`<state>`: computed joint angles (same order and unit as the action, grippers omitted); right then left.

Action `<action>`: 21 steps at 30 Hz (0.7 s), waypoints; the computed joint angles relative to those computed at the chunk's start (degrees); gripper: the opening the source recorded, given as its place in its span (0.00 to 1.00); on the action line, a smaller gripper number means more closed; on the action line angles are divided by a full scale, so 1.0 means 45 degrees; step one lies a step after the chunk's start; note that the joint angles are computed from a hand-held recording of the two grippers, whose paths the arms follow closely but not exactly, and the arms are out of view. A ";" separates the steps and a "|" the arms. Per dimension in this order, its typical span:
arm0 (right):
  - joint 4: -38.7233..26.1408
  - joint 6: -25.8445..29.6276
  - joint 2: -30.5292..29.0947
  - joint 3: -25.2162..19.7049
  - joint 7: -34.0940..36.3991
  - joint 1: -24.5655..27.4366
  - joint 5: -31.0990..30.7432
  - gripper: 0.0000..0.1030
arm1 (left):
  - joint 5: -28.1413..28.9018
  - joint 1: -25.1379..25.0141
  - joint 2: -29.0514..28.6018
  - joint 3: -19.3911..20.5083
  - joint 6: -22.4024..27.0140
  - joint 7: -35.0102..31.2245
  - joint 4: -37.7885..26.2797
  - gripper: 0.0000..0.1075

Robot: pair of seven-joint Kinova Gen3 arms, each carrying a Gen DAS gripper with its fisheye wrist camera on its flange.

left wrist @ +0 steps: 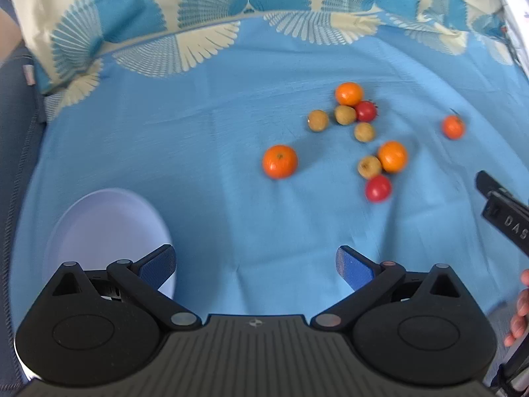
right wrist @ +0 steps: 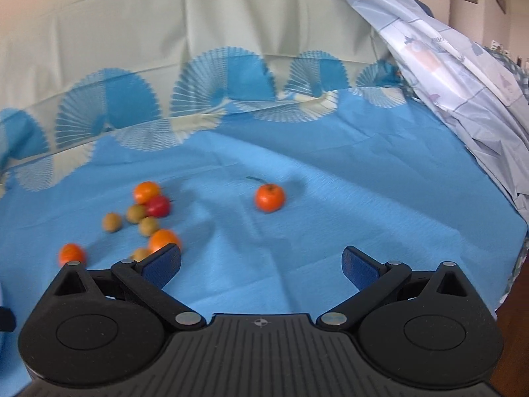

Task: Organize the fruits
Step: 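Grasp the large orange with the left tool while the right tool grasps the stemmed mandarin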

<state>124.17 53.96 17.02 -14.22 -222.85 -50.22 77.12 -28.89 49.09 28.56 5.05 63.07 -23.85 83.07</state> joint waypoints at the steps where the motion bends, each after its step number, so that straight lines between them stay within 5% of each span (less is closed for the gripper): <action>1: -0.0155 -0.0102 0.0398 0.0226 -0.0012 0.0245 0.0276 1.00 | 0.0112 -0.0275 0.0260 0.0002 -0.0129 -0.0219 -0.0160 0.96; 14: -0.2972 -0.3627 0.4062 0.1865 0.0540 0.3202 0.2689 0.99 | 0.2374 -0.2407 0.3369 -0.0598 -0.1194 -0.2907 -0.2906 0.96; 21: -0.3019 -0.2821 0.4491 0.1884 -0.0699 0.2924 0.3390 1.00 | 0.2862 -0.2553 0.3369 -0.0753 -0.1254 -0.3960 -0.3029 0.96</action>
<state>110.58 41.27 37.23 -5.75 -226.00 -37.06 92.38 -16.01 37.60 43.72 1.67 57.43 -41.67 69.44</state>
